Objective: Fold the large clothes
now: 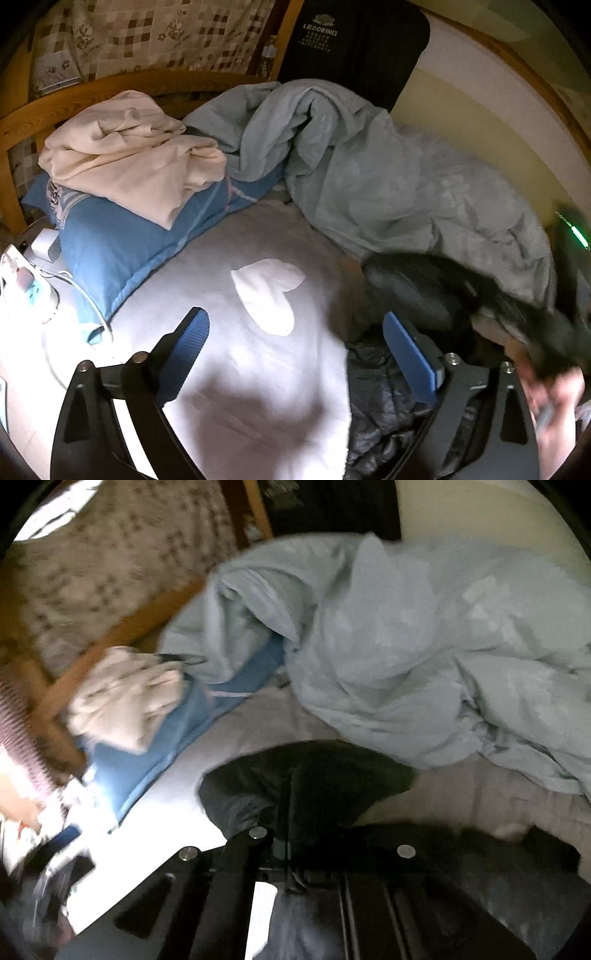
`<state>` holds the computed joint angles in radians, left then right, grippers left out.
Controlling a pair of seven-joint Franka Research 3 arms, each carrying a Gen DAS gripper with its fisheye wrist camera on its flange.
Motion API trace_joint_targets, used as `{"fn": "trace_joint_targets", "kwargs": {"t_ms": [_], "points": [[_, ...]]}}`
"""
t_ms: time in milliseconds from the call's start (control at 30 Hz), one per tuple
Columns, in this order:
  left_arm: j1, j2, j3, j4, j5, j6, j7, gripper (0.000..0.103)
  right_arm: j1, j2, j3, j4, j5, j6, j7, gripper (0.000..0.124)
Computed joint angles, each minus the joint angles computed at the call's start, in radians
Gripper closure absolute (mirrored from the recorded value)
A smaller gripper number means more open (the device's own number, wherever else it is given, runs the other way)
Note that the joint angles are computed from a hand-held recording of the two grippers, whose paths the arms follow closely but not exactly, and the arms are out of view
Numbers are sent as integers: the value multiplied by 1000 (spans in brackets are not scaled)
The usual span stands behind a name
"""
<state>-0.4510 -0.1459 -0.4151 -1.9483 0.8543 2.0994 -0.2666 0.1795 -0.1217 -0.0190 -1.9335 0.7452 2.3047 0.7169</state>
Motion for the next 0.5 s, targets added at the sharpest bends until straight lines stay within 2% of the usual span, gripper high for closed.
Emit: {"fn": "trace_joint_targets", "kwargs": {"t_ms": [100,233,367,400,500], "points": [[-5,14,-6,14,18,16,-5,7,-33,-154,-58,-144,23,-62,-117,121],[-27,71,-10,66,35,30,26,7,-91,-300,-109,-301,-54,-88,-164,121],[-67,148,-1,133,43,71,82,7,-165,-383,-142,-439,-127,-12,-184,119],[-80,177,2,158,39,84,109,7,-186,-396,-148,-469,-149,10,-182,114],[-124,264,16,240,15,105,205,7,-222,-398,-177,-499,-178,3,-158,108]]}}
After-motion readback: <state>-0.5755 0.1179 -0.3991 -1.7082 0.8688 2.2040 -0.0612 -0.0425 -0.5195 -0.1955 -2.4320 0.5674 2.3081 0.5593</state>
